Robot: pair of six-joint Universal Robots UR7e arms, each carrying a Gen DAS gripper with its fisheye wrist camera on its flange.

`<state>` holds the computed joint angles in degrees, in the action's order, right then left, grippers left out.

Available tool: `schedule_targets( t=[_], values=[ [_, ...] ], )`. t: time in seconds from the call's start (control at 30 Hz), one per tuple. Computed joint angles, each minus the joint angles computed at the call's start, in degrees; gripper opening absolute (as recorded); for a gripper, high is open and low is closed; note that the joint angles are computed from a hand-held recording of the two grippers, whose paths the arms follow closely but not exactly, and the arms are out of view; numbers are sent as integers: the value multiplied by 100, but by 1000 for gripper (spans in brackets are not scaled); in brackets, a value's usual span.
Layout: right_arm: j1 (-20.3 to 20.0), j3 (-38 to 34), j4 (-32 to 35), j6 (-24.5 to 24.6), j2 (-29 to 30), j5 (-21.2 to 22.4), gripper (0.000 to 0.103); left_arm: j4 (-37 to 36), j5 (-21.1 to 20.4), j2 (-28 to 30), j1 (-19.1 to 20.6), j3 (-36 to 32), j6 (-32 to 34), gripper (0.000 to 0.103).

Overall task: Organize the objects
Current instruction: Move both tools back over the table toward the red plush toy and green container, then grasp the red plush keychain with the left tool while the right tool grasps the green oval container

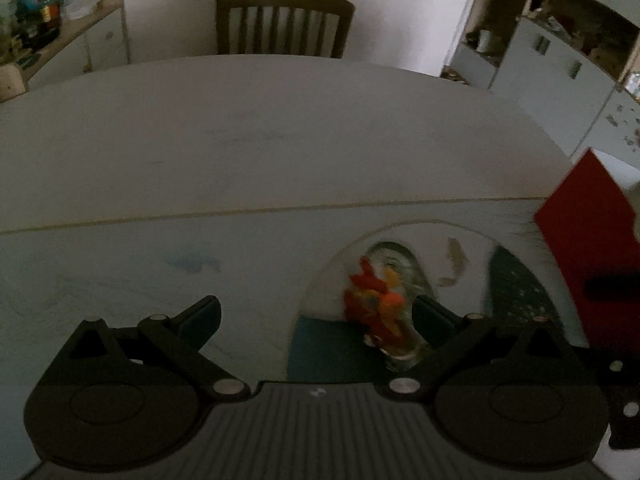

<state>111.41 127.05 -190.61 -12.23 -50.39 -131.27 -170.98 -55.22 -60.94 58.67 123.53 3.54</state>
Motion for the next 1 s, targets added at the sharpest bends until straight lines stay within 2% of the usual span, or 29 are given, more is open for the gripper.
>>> schedule_targets(
  t=[0.1, 0.33, 0.63, 0.73, 1.0],
  values=[
    [-57, -123, 100, -37, 107, 66, 77, -56, -91, 54, 75, -43, 18, 102],
    [-179, -443, 202, -258, 413, 212, 76, -436, -6, 166, 120, 60, 242, 102],
    [-311, -864, 370, -383, 765, 366, 76, -685, 283, 177, 213, 175, 779, 101],
    [-358, -949, 433, -432, 825, 476, 76, -912, 497, 262, 200, 207, 927, 101],
    [-446, -1150, 567, -572, 956, 534, 75, -1087, 529, 386, 265, 81, 1114, 99]
  ],
)
